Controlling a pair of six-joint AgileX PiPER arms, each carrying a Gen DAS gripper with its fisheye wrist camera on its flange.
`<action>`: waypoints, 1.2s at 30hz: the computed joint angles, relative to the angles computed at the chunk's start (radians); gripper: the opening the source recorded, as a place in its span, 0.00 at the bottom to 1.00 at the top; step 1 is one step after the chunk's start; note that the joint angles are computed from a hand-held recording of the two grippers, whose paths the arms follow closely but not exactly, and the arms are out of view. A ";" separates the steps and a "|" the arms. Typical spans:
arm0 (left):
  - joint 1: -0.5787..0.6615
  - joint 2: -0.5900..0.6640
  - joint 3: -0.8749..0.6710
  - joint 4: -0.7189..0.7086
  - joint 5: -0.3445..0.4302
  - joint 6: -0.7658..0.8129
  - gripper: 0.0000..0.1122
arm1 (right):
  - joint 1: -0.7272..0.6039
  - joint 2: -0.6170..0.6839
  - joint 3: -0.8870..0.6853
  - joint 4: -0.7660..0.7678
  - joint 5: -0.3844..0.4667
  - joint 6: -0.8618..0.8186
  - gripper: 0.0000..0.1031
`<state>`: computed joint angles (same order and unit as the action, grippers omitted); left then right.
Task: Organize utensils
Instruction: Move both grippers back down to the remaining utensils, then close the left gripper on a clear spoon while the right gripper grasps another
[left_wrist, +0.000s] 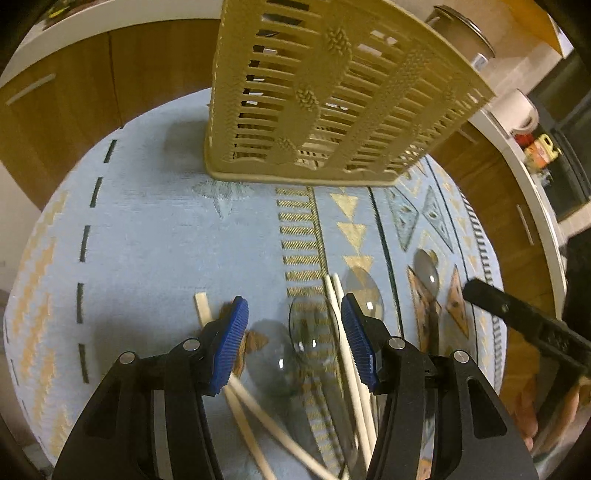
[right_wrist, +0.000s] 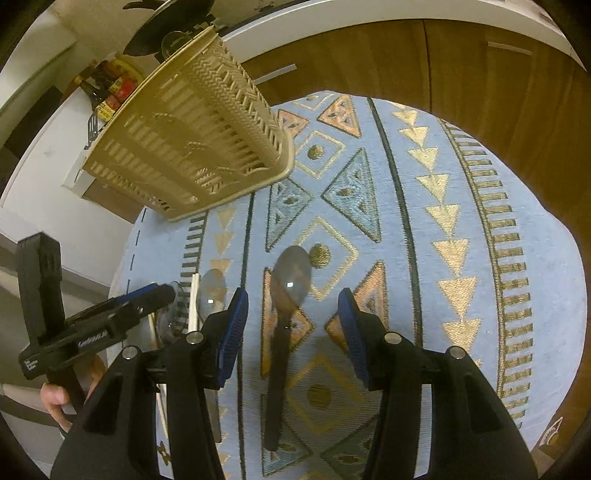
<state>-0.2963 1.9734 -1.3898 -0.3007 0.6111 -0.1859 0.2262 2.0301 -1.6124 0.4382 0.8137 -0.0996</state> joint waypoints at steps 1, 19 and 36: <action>-0.007 0.011 -0.011 0.019 -0.006 -0.032 0.45 | 0.002 -0.006 0.007 -0.009 -0.004 0.005 0.46; -0.187 0.072 -0.109 0.500 0.042 -0.418 0.25 | 0.017 0.019 -0.018 -0.141 0.014 0.042 0.46; -0.042 0.027 -0.025 -0.002 -0.029 0.120 0.15 | 0.209 0.073 -0.082 -0.507 0.045 0.243 0.11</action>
